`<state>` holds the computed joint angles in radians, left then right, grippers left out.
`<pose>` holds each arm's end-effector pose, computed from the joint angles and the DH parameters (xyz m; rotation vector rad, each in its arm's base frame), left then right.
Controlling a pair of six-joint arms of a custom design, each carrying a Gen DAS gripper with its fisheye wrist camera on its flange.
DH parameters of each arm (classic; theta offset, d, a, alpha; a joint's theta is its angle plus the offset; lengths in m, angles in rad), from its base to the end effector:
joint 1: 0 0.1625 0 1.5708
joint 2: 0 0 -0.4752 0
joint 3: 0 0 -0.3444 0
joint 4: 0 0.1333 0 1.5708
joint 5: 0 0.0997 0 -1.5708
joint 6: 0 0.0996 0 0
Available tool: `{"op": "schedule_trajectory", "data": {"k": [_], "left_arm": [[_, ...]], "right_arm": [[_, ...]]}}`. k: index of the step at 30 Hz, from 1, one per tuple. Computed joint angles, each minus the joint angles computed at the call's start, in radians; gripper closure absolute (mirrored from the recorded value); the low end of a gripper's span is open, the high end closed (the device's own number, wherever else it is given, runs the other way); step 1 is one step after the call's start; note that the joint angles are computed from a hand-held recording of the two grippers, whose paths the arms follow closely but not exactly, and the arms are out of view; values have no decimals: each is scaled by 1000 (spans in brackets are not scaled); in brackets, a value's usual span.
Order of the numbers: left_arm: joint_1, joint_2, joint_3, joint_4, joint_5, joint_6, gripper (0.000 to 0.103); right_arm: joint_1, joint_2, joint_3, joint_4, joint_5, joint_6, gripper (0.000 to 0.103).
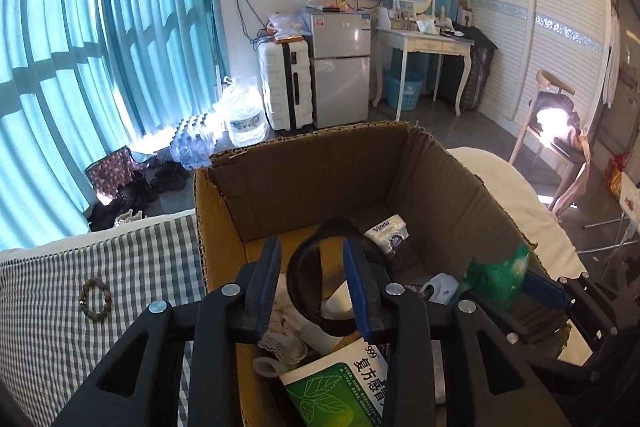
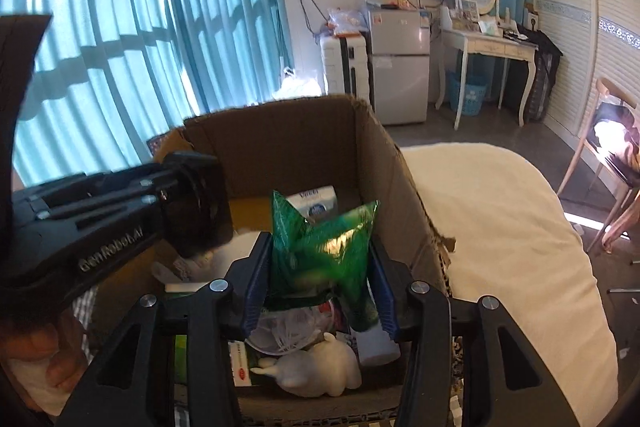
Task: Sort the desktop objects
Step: 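Lower the packet and case into the box and open both grippers, then withdraw the right gripper from the box and move it over the bead bracelet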
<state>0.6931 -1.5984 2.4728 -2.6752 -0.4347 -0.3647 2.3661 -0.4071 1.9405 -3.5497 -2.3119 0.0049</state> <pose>-0.0990 -0.3729 0.3552 0.3903 2.1100 -0.9959 0.4539 -0.3525 -0.0168 0.7538 -2.3743 0.8932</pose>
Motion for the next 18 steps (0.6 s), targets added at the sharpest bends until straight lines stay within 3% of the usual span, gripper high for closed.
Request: {"op": "schedule_trajectory", "data": {"k": [1,2,4,8,10,18], "left_arm": [[-7,-2,2,6,13,-5,48],[-13,-6,4,16,24,-12,44],[-24,-22,5,37,31,-25,42],[-48,-74,0,131,48,-83,39],[-56,-101,-5,167,45,-103,30],[-123,-219,-28,382,75,-207,12]], "right_arm": [[3,1,-1,10,-15,-4,50],[5,3,0,6,-30,-9,38],[9,0,6,-15,-38,-9,24],[12,-17,34,-72,5,-4,24],[19,-18,26,-63,4,-1,24],[29,-29,22,-29,10,14,23]]}}
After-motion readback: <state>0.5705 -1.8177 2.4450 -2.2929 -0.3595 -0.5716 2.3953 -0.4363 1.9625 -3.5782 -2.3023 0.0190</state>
